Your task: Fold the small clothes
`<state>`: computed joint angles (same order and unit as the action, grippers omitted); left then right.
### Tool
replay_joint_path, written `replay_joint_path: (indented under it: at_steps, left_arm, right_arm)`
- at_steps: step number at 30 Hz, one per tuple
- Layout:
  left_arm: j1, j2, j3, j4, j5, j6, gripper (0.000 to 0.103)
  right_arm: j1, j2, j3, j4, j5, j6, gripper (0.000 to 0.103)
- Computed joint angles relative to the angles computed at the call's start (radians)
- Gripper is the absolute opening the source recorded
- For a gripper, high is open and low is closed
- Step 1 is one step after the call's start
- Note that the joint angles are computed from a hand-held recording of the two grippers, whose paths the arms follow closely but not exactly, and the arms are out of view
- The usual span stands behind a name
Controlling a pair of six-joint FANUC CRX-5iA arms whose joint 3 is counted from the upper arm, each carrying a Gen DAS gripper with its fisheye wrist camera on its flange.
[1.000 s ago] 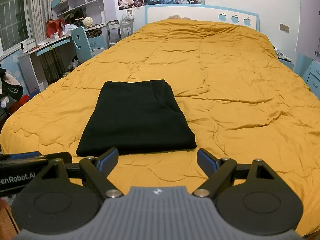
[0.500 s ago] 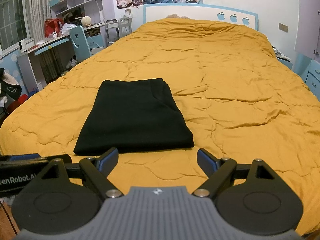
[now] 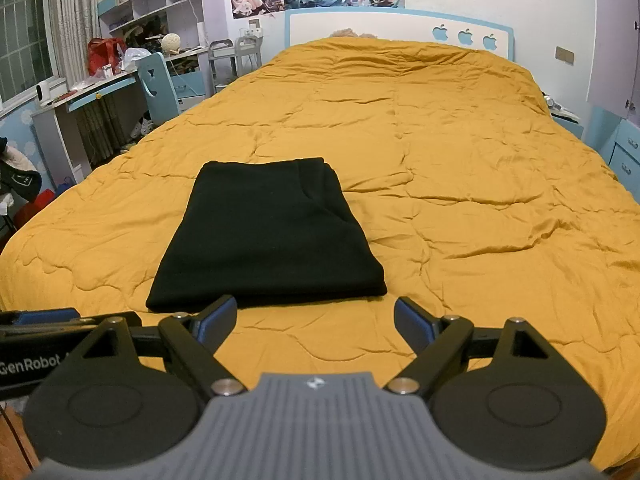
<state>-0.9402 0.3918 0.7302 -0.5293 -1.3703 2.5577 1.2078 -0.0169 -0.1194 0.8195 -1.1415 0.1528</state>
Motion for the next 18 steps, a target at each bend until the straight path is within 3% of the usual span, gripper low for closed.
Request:
replay_joint_path:
  at_steps: [18]
  left_arm:
    - [0.003, -0.001, -0.001, 0.003, -0.002, -0.002, 0.075]
  right_arm:
    - [0.001, 0.001, 0.003, -0.003, -0.007, 0.002, 0.082]
